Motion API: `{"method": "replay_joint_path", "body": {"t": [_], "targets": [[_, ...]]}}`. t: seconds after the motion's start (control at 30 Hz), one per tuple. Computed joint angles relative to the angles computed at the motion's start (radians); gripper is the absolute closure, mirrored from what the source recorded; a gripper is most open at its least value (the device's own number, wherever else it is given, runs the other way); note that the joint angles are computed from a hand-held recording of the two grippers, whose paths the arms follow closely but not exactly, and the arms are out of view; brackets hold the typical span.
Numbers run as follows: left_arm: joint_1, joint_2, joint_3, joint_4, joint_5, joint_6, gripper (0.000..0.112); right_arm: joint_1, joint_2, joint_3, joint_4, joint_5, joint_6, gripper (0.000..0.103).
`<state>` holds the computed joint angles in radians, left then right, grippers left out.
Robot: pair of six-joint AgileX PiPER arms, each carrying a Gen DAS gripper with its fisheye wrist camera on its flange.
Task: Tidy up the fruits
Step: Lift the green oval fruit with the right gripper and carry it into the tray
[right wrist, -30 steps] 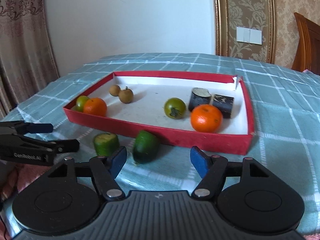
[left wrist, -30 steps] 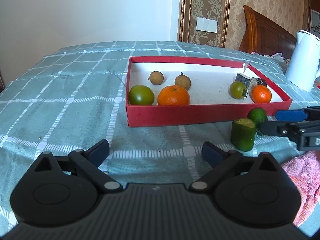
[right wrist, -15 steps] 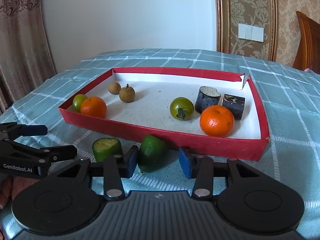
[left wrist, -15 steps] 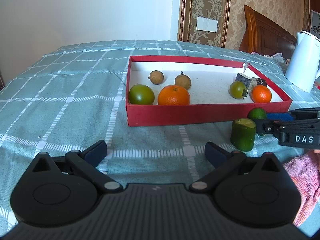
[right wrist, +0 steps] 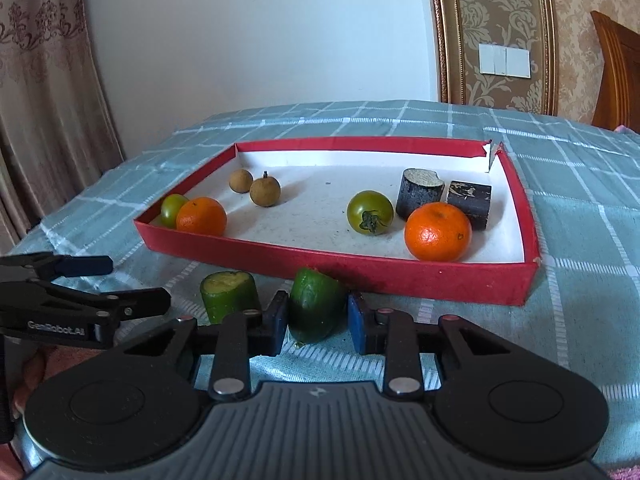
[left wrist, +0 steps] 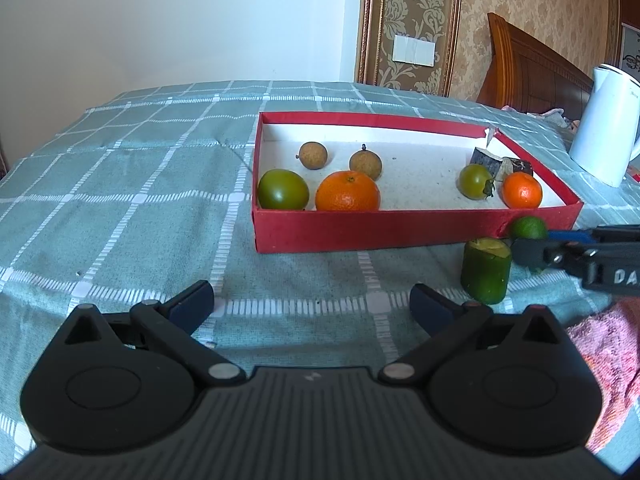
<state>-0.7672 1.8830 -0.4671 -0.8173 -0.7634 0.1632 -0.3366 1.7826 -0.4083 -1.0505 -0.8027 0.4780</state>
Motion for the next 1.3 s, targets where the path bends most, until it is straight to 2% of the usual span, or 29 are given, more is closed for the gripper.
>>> {"method": "replay_joint_path", "body": {"t": [0.13, 0.27, 0.4, 0.63, 0.77, 0.87, 0.93, 1.1, 1.3], "targets": [[0.0, 0.0, 0.0, 0.0, 0.0, 0.0, 0.009, -0.035, -0.045, 0.012, -0.029, -0.043, 0.022, 0.073], [0.001, 0.0, 0.0, 0.0, 0.0, 0.001, 0.009, -0.001, -0.084, -0.031, -0.006, -0.008, 0.06, 0.073], [0.0, 0.002, -0.003, -0.007, 0.003, 0.011, 0.009, 0.08, -0.069, -0.124, 0.037, 0.072, 0.098, 0.073], [-0.01, 0.006, -0.021, -0.048, 0.014, 0.057, 0.009, 0.247, 0.014, -0.296, 0.218, 0.255, 0.023, 0.073], [-0.008, 0.006, -0.02, -0.043, 0.014, 0.054, 0.009, 0.312, 0.092, -0.428, 0.22, 0.381, 0.071, 0.073], [-0.005, 0.004, -0.017, -0.033, 0.013, 0.044, 0.009, 0.354, 0.143, -0.495, 0.273, 0.455, 0.034, 0.073], [-0.003, 0.003, -0.015, -0.026, 0.012, 0.036, 0.009, 0.372, 0.171, -0.535, 0.248, 0.496, 0.067, 0.073], [-0.001, 0.001, -0.011, -0.019, 0.011, 0.029, 0.009, 0.407, 0.206, -0.584, 0.24, 0.568, 0.093, 0.073], [-0.002, 0.0, -0.012, -0.025, 0.013, 0.035, 0.009, 0.433, 0.219, -0.599, 0.334, 0.596, 0.0, 0.073]]}}
